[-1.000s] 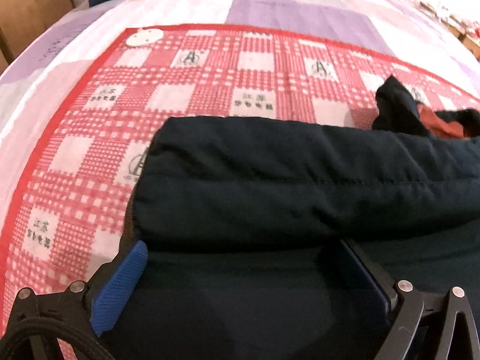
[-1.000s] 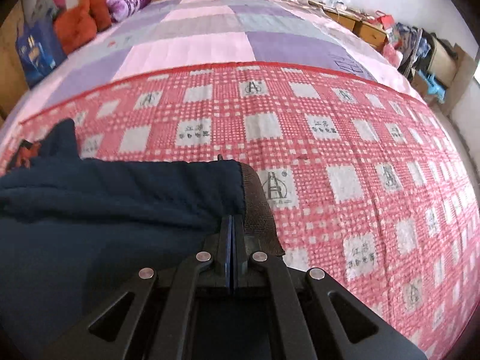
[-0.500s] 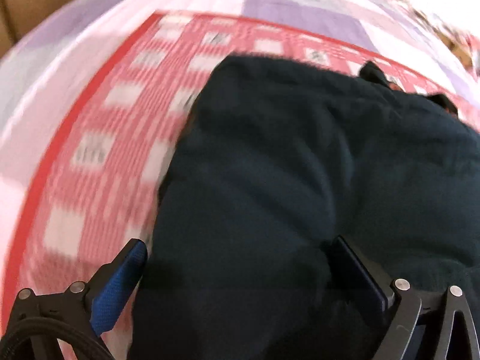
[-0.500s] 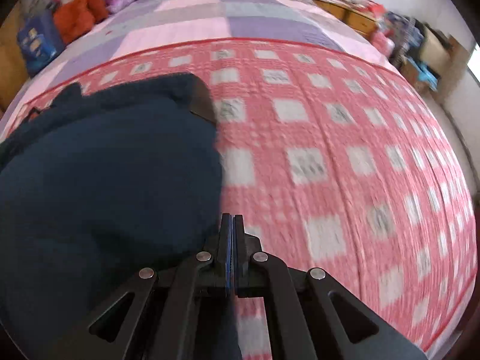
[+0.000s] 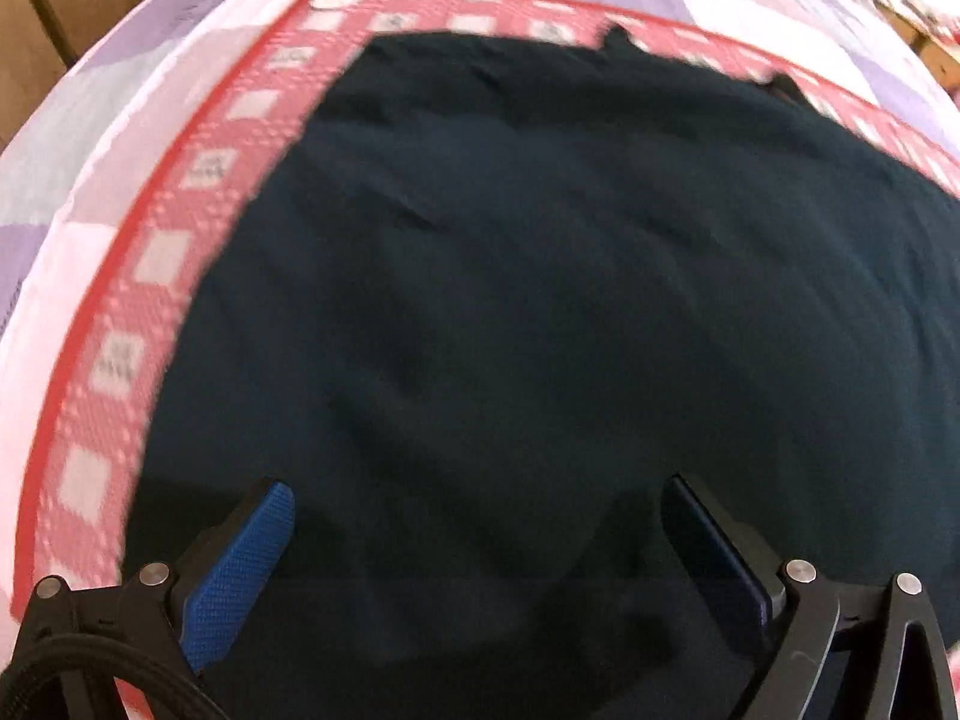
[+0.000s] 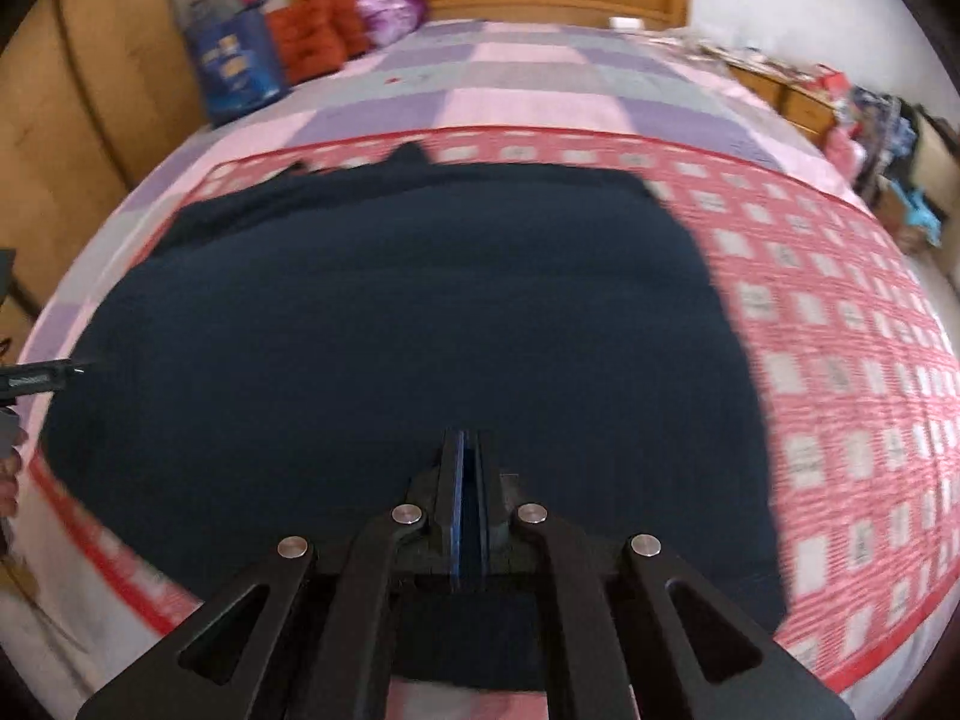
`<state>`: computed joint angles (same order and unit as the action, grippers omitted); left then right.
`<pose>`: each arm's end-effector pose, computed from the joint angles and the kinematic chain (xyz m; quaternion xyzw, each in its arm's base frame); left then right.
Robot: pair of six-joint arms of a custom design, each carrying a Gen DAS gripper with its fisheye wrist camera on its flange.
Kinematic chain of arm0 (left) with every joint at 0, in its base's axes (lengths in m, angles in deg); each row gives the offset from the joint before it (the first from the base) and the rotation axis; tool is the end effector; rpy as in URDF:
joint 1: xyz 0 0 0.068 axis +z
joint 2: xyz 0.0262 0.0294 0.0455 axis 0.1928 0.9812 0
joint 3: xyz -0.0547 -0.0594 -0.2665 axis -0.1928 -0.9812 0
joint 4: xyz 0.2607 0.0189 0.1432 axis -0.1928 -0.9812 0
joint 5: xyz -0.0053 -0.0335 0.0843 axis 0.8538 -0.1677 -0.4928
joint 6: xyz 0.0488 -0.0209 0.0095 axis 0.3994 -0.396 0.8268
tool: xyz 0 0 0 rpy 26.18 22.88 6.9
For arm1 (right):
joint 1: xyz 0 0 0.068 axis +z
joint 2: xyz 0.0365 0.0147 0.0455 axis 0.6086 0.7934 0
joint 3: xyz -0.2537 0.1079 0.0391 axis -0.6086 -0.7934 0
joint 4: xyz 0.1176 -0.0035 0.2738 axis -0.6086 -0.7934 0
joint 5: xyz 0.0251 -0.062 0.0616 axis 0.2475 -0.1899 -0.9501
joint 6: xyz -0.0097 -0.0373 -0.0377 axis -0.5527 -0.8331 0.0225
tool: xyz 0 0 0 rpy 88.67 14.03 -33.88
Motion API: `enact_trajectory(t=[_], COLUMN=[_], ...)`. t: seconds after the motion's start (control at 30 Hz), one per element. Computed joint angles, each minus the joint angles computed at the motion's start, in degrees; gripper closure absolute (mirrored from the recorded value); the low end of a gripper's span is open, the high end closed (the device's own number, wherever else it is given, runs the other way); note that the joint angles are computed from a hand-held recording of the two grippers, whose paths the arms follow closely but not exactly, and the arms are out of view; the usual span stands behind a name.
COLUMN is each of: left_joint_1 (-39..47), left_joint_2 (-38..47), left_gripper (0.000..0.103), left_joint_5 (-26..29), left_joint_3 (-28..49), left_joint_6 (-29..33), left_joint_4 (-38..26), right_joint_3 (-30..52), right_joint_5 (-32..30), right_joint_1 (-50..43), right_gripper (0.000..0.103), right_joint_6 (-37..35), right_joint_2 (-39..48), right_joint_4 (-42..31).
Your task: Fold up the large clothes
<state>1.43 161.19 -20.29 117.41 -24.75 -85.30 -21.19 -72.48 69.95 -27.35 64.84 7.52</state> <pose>0.2912 -0.0484 0.2063 0.0170 0.9823 -0.0093 0.1863 0.2369 0.1408 0.2012 0.0133 0.9605 0.0367 0.2756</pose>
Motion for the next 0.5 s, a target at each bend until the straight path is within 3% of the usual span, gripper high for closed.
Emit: enact_trajectory(t=[0.3,0.5], left_joint_1=[-11.18,-11.63], left_joint_2=[-7.44,-11.94], left_gripper=[0.002,0.002], left_joint_5=[-2.53,-2.76], left_joint_3=[-5.47,-8.29], left_joint_6=[-7.86,-8.18], left_joint_4=[-5.94,-7.28], right_joint_3=[-0.14,-2.25], right_joint_5=[-0.22,5.68], right_joint_1=[5.79,3.85], right_gripper=[0.099,0.099], right_joint_6=[4.76,5.79], right_joint_2=[2.61,-1.53], right_joint_4=[-0.52,-8.64])
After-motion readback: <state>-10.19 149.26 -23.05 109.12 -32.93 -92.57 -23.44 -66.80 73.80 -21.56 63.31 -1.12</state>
